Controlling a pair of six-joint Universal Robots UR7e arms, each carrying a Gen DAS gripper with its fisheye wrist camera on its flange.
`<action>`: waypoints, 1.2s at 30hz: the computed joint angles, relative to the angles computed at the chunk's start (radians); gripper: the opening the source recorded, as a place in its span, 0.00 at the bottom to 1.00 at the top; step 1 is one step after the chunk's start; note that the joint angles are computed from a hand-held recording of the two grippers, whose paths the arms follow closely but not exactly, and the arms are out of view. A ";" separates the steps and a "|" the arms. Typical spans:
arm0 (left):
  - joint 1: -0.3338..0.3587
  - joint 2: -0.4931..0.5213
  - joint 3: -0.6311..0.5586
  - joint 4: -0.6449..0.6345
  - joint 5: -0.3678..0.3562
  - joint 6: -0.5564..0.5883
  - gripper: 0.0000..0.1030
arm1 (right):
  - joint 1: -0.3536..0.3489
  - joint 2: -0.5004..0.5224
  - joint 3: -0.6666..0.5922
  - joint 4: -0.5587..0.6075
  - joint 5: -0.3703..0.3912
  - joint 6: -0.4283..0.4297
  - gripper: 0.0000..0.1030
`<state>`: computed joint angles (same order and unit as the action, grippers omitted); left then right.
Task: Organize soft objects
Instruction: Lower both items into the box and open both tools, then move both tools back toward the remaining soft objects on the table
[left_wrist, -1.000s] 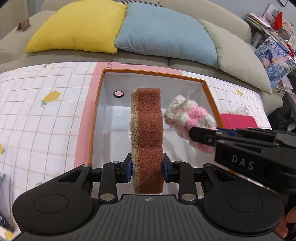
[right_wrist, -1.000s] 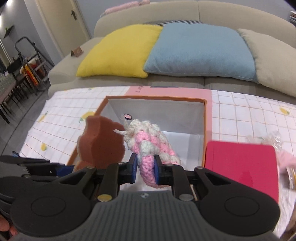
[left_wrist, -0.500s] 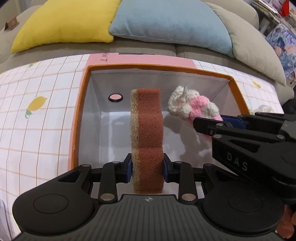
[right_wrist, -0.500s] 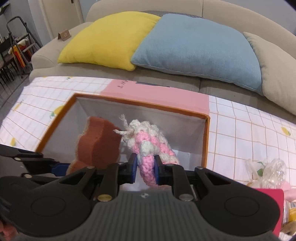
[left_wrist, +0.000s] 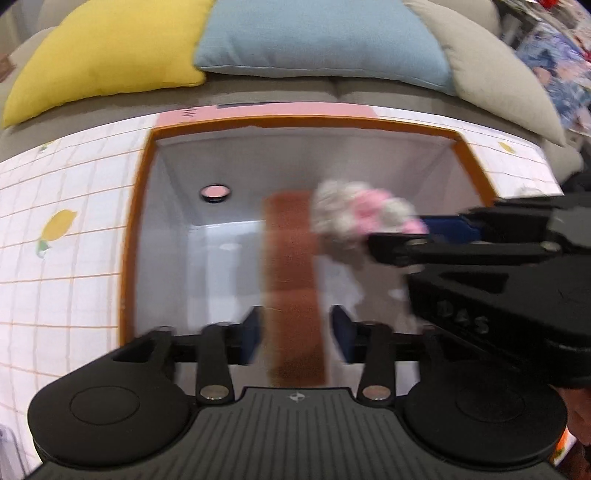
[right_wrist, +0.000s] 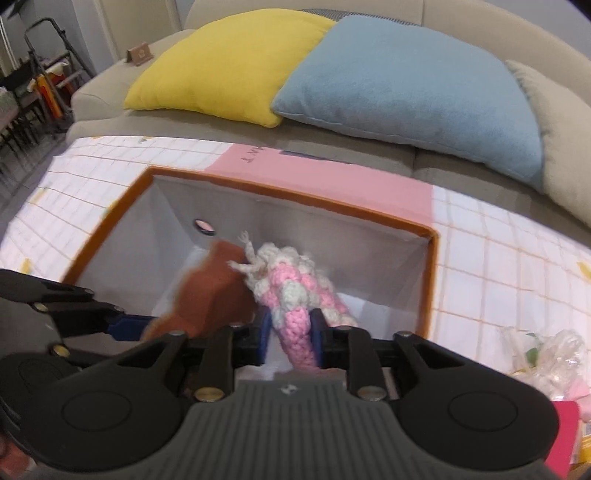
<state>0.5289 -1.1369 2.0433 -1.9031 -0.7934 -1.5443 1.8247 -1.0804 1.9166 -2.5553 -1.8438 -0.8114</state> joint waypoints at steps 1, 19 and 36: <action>-0.004 -0.004 0.006 -0.024 0.000 0.016 0.70 | 0.002 -0.002 -0.002 0.011 0.004 -0.002 0.34; -0.154 -0.028 -0.020 0.179 0.097 -0.236 0.74 | 0.030 -0.136 -0.006 0.122 0.048 0.051 0.59; -0.384 0.131 -0.151 0.491 0.153 -0.610 0.72 | -0.111 -0.547 0.176 0.080 0.272 -0.018 0.59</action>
<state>0.1446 -1.0055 1.8920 -1.4122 -0.6406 -2.1539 1.7132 -1.6278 2.0923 -2.4754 -1.5719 -0.8296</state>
